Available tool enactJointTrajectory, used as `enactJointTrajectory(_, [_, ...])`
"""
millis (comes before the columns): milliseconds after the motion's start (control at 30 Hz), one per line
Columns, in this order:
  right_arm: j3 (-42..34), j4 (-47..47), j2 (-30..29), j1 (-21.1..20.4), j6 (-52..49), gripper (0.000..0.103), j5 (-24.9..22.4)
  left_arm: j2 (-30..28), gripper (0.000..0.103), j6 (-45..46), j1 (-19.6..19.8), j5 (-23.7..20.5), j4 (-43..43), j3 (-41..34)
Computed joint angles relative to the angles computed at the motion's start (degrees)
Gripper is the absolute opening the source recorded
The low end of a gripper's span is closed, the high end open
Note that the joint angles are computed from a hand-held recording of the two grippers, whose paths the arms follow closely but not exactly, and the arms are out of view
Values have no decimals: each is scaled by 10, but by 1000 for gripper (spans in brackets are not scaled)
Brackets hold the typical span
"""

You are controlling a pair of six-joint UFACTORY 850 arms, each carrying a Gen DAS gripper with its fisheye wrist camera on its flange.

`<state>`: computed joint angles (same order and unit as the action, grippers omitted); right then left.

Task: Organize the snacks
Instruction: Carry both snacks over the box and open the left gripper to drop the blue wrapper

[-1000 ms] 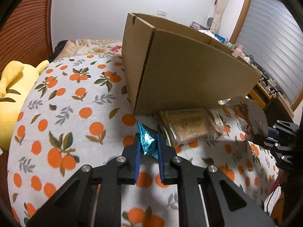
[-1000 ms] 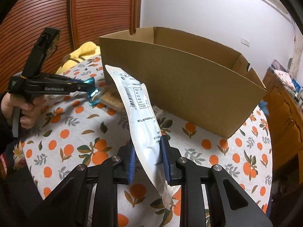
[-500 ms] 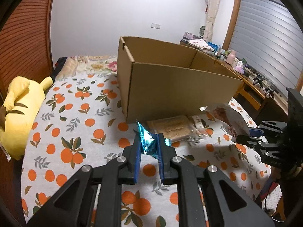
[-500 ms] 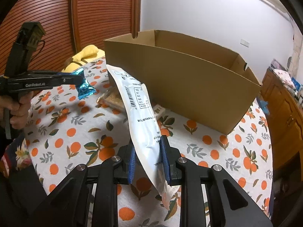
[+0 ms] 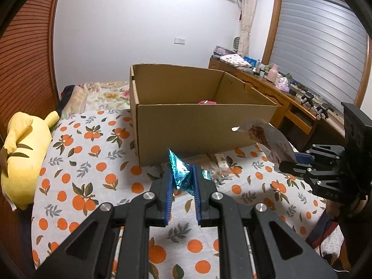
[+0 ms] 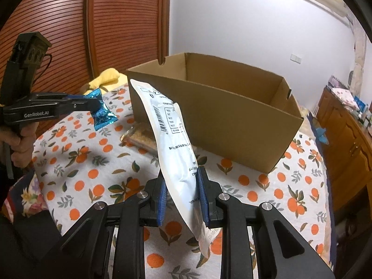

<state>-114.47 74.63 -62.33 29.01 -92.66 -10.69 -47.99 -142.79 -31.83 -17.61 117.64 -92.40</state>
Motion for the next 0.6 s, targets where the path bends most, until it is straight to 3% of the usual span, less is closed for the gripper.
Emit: enactJointTrajectory(600, [72, 320, 56, -3, -323, 23, -3, 7, 13, 73, -13, -15, -42, -16])
